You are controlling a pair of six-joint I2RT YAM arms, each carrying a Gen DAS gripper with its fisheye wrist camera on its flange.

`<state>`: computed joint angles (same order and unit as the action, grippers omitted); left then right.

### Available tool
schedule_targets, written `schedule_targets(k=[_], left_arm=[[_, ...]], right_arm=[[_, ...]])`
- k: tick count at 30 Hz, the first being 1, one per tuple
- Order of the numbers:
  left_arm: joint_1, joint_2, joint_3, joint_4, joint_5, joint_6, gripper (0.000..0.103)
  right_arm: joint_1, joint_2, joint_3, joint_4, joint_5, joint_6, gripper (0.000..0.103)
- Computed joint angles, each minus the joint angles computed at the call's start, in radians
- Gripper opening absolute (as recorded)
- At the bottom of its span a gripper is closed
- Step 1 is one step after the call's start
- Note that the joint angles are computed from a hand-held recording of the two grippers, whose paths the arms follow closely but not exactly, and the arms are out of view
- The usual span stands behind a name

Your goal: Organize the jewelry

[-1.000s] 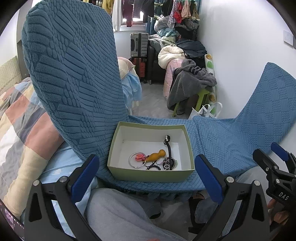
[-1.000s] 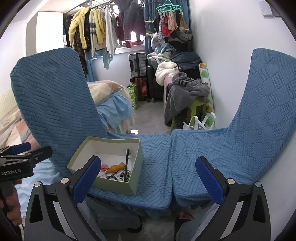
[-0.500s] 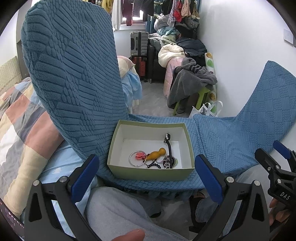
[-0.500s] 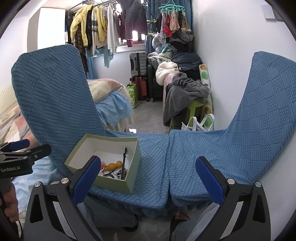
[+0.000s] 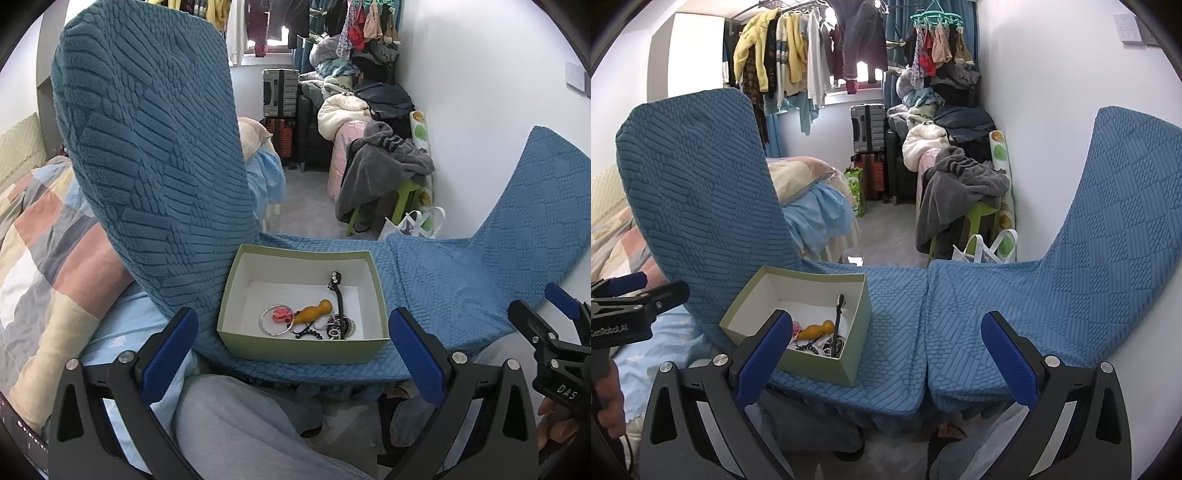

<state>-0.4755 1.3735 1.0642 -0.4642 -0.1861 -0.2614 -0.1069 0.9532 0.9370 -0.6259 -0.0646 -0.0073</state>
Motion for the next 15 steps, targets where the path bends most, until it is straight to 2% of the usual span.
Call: schedule_targets(k=[15], left_arm=[[-0.016,-0.006,0.019,-0.026,-0.016,0.006,0.102]], right_arm=[[-0.033,-0.016,-0.003,-0.023,-0.015,-0.019,0.103]])
